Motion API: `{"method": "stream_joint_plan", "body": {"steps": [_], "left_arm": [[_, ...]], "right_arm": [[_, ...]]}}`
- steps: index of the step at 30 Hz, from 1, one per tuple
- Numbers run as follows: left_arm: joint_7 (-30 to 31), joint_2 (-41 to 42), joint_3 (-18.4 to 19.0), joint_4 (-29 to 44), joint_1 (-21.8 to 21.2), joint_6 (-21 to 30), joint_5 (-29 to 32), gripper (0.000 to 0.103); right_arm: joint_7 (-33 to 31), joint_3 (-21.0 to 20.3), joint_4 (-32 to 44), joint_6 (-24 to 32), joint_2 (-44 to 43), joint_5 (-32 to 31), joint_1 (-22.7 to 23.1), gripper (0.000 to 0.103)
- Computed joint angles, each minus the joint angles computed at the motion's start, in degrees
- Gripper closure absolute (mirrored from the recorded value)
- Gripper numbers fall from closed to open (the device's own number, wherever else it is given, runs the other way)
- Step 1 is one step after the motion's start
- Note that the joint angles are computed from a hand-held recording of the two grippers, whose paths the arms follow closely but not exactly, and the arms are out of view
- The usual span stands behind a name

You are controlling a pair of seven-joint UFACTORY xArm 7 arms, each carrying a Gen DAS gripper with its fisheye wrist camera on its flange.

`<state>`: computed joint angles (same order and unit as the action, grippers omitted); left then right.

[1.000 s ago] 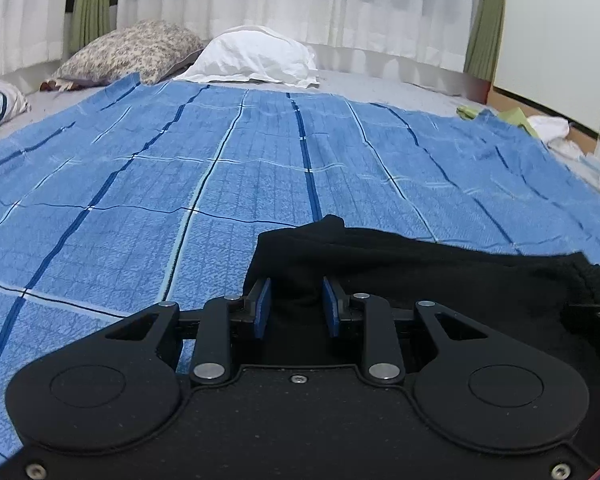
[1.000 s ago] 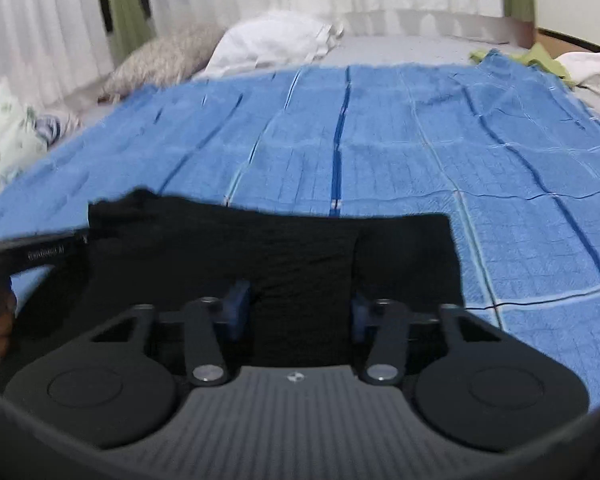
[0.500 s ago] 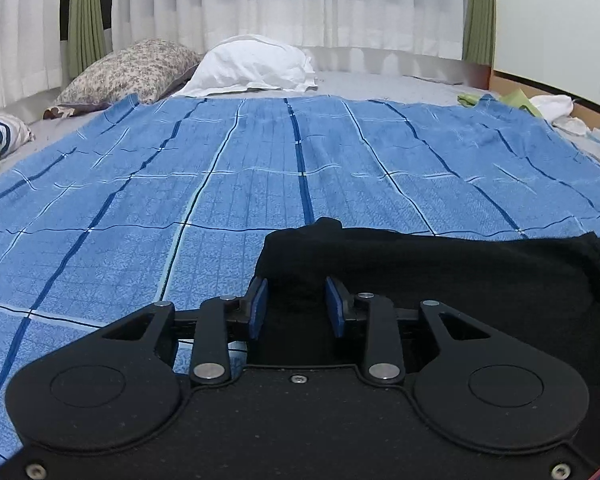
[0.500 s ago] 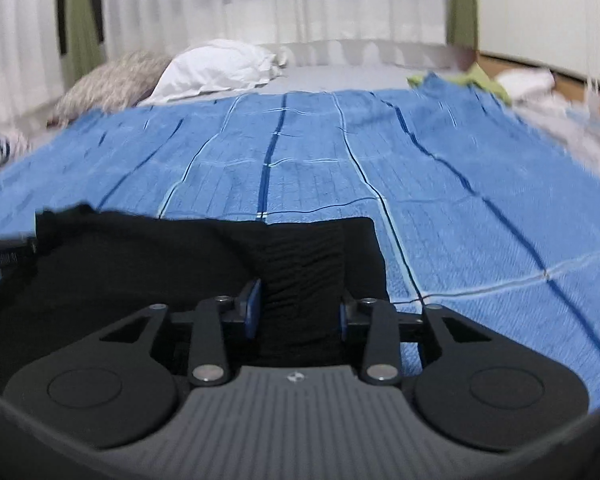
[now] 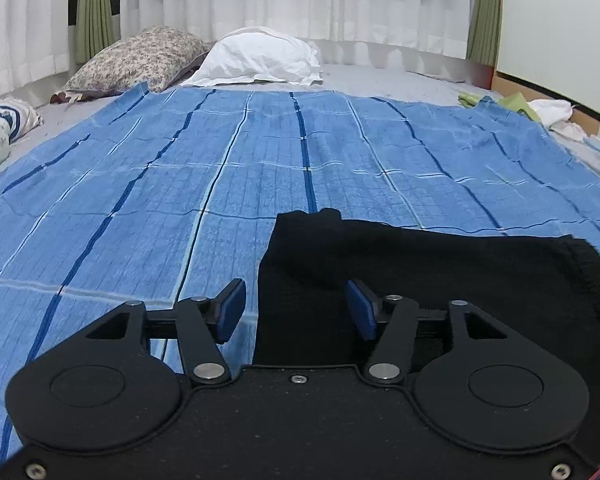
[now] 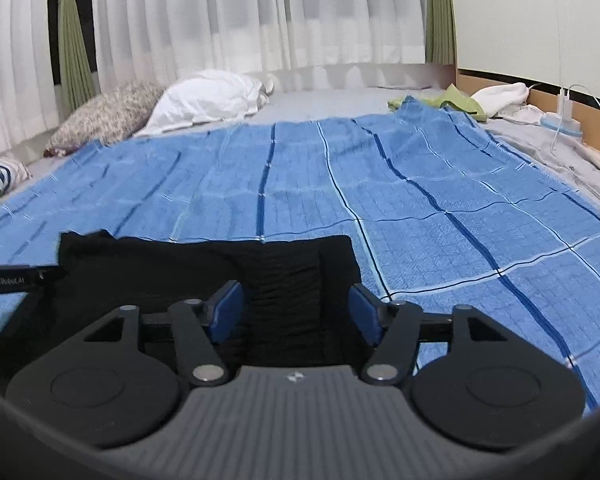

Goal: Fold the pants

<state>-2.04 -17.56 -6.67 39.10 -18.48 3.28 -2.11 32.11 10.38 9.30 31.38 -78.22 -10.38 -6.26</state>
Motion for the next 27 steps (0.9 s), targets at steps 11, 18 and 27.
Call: {"method": "stream_joint_plan", "body": {"steps": [11, 18, 27], "left_arm": [[3.45, -16.32, 2.74, -11.81, -4.74, 8.92, -3.76, 0.041], [2.31, -24.06, 2.10, -18.38, -4.96, 8.88, -3.90, 0.039], [1.30, -28.77, 2.62, -22.19, -5.87, 7.70, -3.15, 0.037]], "right_arm": [[1.68, 6.34, -1.43, 14.20, -9.09, -0.16, 9.53, 0.021], [5.86, 7.62, -4.55, 21.00, -17.72, 0.00, 15.33, 0.016], [10.70, 10.48, -5.93, 23.29, -21.04, -1.36, 19.00, 0.016]]}}
